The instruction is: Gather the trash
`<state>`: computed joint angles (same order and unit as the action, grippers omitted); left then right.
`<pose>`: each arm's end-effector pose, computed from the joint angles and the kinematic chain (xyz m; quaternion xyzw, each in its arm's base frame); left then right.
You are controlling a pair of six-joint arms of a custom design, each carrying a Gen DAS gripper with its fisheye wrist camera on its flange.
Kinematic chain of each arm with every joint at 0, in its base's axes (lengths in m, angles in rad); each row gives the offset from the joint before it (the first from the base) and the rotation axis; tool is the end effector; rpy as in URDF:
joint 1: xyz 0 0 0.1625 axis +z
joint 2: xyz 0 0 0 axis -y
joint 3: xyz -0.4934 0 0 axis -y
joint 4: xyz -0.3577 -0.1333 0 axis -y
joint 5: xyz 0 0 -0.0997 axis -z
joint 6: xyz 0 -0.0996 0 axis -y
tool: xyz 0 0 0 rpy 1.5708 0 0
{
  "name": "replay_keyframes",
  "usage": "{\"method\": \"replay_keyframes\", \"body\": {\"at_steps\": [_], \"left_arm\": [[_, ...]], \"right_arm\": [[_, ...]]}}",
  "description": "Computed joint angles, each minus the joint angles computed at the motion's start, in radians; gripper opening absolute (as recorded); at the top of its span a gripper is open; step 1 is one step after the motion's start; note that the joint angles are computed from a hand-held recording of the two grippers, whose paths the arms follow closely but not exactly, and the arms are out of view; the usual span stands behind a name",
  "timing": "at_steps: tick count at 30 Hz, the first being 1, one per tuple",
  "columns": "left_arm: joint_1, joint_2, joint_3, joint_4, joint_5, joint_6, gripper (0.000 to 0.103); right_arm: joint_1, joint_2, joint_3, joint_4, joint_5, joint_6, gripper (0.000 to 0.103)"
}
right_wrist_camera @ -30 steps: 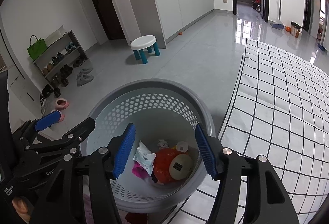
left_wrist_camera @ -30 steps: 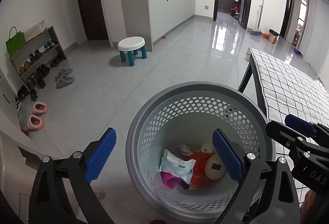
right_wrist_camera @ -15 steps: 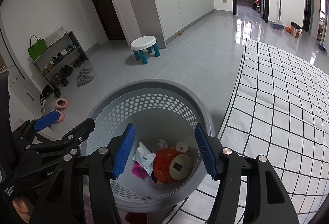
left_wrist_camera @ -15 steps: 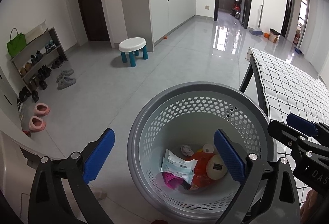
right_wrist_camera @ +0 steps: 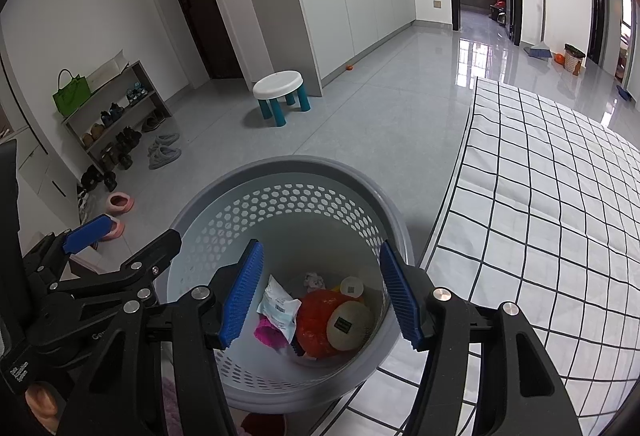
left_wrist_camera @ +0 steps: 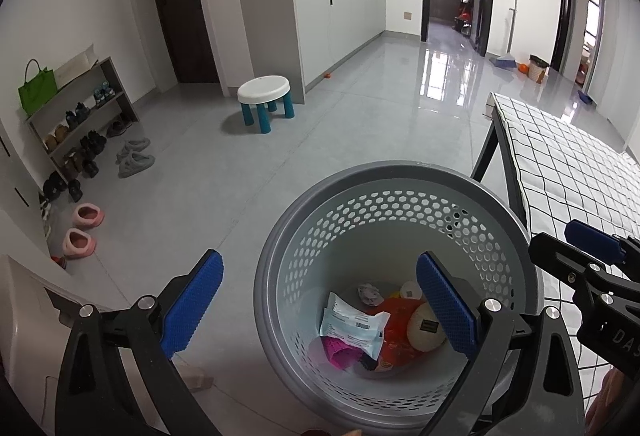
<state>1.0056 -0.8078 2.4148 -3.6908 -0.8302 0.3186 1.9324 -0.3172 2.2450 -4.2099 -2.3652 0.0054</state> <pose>-0.0722 -0.4882 0.1465 0.3026 0.8544 -0.2778 0.3183 0.2227 -0.4128 -0.0065 0.0206 -0.8746 0.3819 0.2980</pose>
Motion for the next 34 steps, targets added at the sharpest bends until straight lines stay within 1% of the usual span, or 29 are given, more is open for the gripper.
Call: {"method": "replay_keyframes", "body": {"at_steps": [7, 14, 34], "left_arm": [[0.004, -0.004, -0.002, -0.002, -0.001, -0.008, 0.096], [-0.003, 0.004, 0.001, -0.016, 0.014, -0.002, 0.096], [0.002, -0.002, -0.004, 0.002, 0.009, -0.012, 0.096]], "right_arm": [[-0.001, -0.001, 0.001, 0.002, 0.0, -0.001, 0.058], [0.0, -0.002, 0.001, 0.004, 0.001, 0.001, 0.058], [0.003, -0.001, -0.002, 0.011, 0.0, 0.005, 0.058]]}}
